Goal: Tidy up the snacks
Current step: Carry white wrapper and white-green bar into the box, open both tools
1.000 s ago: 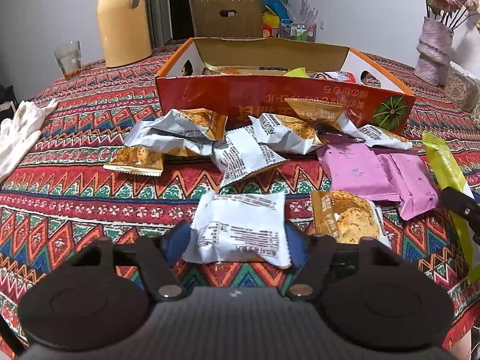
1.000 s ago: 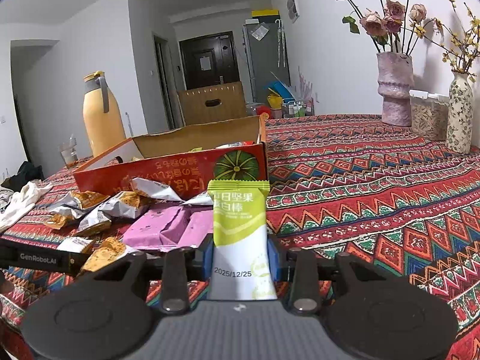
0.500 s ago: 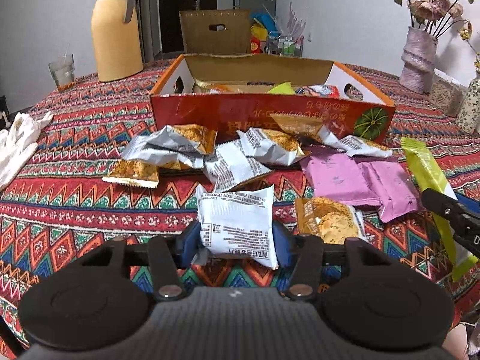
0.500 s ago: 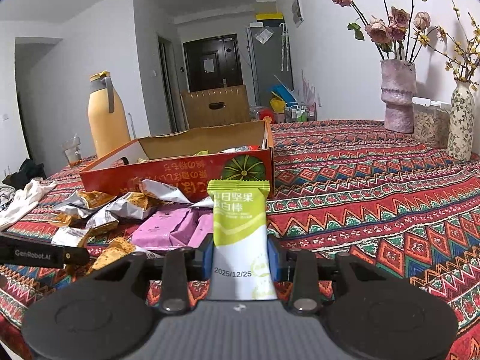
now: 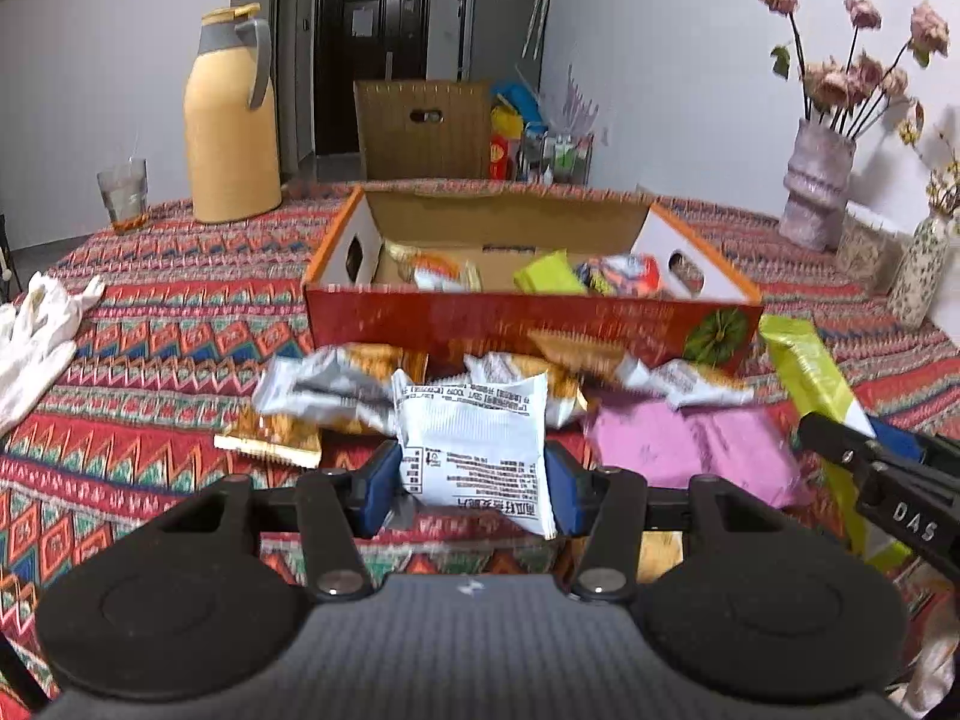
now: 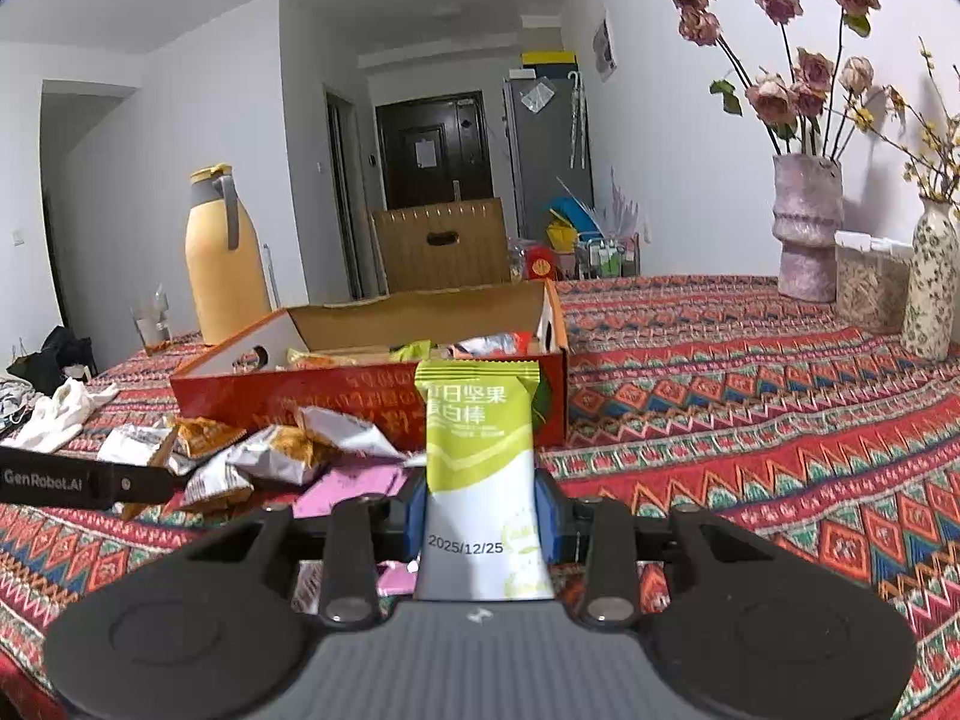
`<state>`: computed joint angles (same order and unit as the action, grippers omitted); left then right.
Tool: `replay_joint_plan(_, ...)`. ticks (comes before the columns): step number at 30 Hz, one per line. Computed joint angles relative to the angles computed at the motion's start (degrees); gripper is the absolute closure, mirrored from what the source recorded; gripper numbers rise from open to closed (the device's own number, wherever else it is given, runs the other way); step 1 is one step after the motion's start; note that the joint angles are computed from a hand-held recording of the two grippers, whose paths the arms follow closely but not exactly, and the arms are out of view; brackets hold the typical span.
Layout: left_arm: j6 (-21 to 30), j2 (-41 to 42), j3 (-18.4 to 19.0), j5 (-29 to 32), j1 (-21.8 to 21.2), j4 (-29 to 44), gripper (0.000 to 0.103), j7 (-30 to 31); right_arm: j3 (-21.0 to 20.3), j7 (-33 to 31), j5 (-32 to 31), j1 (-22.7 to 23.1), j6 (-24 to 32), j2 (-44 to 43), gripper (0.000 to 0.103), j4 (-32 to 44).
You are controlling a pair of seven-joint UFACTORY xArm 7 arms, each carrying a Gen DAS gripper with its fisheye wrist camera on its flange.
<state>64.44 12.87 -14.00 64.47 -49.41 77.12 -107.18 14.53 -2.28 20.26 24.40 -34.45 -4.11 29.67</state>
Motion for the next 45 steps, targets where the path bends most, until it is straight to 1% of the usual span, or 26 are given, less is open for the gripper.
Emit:
replay_joint_plan(6,-0.7,-0.2,0.8,2.9,0.9,1.4,0.051,0.2,-0.1,-2.7,1.1,0.5,-0.3,2.7,0.068,4.7)
replay_joint_plan(13,-2.6,0.7,2.2,5.4,2.8,4.3,0.051,1.4,-1.6,-7.1,3.2,2.2,0.1,7.4,0.068,12.7)
replay_joint_plan(18,-4.4,1.7,3.7,6.5,4.3,7.0,0.051,2.4,-3.4,-9.6,4.1,3.7,1.5,11.4,0.068,19.9)
replay_joint_plan(21,-5.2,2.7,4.6,6.4,5.0,8.8,0.051,3.3,-4.6,-9.9,3.6,4.2,3.5,13.9,0.068,24.5)
replay_joint_plan(28,-6.2,5.5,7.1,6.4,6.1,13.6,0.051,4.4,-9.1,-12.5,6.0,7.8,8.6,20.2,0.068,35.5)
replay_joint_plan(33,-6.6,7.9,9.2,6.5,6.4,16.5,0.051,4.3,-14.0,-13.1,8.6,12.0,11.8,25.4,0.068,43.3)
replay_joint_plan(35,-6.8,8.4,10.1,6.7,6.5,16.5,0.051,3.5,-15.5,-12.5,9.3,13.1,11.2,27.1,0.068,44.8)
replay_joint_plan(37,-7.4,8.5,10.5,6.7,6.8,15.7,0.051,2.9,-16.0,-12.0,9.1,13.5,10.5,28.5,0.068,45.5)
replay_joint_plan(40,-9.2,8.5,10.7,5.4,8.0,14.7,0.051,2.8,-17.5,-12.2,9.5,14.7,12.6,29.9,0.068,46.9)
replay_joint_plan(45,-9.6,9.0,11.0,4.6,8.3,14.3,0.051,3.0,-19.7,-11.3,8.4,16.6,14.2,30.5,0.068,46.8)
